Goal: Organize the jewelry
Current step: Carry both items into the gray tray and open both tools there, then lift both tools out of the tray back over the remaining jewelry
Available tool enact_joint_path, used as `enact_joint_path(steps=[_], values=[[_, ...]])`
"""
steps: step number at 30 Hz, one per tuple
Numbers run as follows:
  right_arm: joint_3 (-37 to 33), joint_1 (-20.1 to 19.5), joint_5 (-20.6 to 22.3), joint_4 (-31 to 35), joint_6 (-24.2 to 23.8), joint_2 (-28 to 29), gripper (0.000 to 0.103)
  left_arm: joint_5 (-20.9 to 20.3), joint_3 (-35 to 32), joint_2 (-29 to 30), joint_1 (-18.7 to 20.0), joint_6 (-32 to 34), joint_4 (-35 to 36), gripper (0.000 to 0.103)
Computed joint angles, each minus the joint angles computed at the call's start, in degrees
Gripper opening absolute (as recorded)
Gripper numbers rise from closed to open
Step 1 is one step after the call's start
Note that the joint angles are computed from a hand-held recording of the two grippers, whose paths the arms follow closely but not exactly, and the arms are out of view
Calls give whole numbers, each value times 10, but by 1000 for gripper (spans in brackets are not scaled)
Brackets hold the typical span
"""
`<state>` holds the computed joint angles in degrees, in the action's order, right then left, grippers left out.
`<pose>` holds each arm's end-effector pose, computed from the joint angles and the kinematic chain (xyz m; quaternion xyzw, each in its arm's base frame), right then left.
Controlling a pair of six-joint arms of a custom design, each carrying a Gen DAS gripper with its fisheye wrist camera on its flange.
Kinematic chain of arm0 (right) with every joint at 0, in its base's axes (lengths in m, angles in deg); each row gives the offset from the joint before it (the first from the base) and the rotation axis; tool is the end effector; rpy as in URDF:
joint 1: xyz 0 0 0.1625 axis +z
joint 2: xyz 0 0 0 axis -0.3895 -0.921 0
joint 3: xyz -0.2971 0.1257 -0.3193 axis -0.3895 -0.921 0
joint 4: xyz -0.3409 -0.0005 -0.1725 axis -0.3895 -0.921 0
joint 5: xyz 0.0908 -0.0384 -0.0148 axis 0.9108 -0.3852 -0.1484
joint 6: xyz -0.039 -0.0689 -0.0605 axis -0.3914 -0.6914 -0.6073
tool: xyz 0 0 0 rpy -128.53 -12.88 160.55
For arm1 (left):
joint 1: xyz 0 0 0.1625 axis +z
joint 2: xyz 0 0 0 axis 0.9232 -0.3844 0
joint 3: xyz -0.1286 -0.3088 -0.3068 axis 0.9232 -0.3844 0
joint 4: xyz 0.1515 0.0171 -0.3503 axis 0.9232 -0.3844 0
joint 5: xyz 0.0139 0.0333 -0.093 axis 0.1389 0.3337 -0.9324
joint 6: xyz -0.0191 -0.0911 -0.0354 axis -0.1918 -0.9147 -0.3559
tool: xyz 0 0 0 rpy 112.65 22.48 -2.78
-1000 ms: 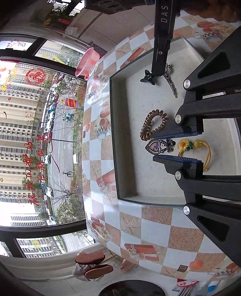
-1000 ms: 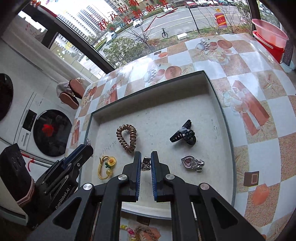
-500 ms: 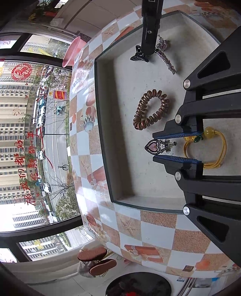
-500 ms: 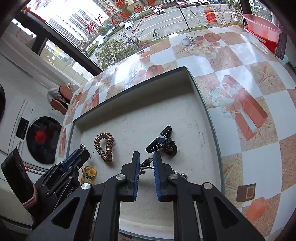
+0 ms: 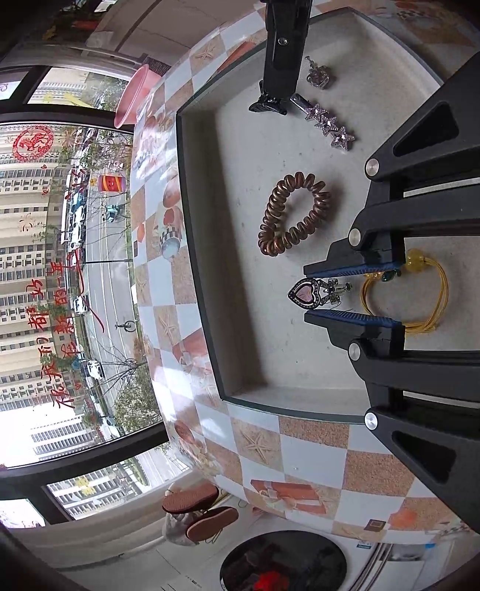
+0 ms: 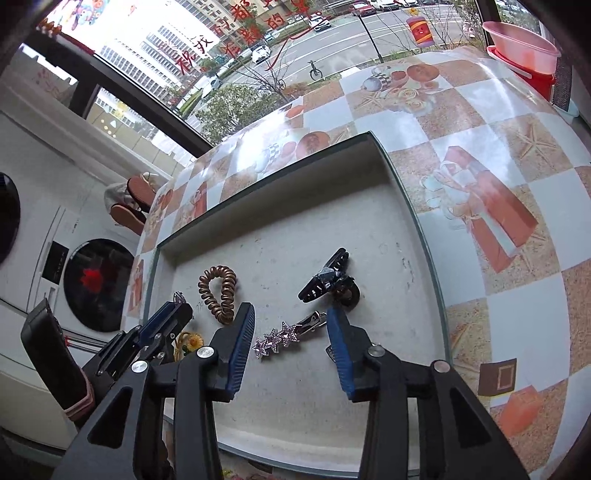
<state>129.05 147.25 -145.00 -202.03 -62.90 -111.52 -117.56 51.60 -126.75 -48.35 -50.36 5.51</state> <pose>0.3928 -0.3911 0.2505 0.0923 -0.9783 0.1684 0.0780 -0.3085 -0.3310 0.3411 0.1019 0.8473 -0.3139 0.4161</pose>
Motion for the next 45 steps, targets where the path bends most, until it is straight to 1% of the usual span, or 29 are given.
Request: enact_joint_path(steps=[5,10,16,17,18,19,20,22,24,25,26,29,33,34,36,37,41,45], values=[[4,15,-2,-16,3,-16,49,0,-2,0,-2,2,-3,31],[18,33,-12,-12,2,-39,50,1,-2,1,-1,6,-11,31],[39,41,-17,-17,15,-71,50,8,-11,2,-8,-1,-7,32],[42,43,-17,-16,16,-76,50,10,-14,2,-10,-1,-6,42],[44,45,-20,-14,18,-79,51,12,-17,2,-14,-9,2,92],[46,48,-23,-10,18,-82,53,27,-17,0,-23,-35,20,103],[47,51,-26,-7,18,-85,56,40,-18,-2,-31,-51,34,103],[51,58,-36,-1,16,-89,60,35,-26,-1,-35,-46,38,103],[52,67,-49,12,17,-92,70,30,-32,-3,-41,-54,48,103],[53,70,-53,16,20,-93,78,29,-34,-5,-47,-64,60,103],[57,74,-58,19,22,-96,82,27,-36,-7,-54,-73,72,103],[61,87,-72,41,27,-104,84,15,-35,-19,-80,-86,98,103],[71,106,-83,61,35,-115,85,-18,-26,-45,-120,-118,131,103],[73,112,-88,68,37,-118,86,-29,-19,-55,-130,-116,127,103],[80,123,-94,75,42,-125,101,-48,-8,-74,-156,-129,130,103],[86,128,-93,74,44,-130,103,-57,-4,-83,-170,-139,134,103],[96,149,-97,107,68,-147,103,-101,10,-105,-227,-183,163,103],[102,175,-116,152,103,-156,103,-145,22,-118,-275,-222,185,103]])
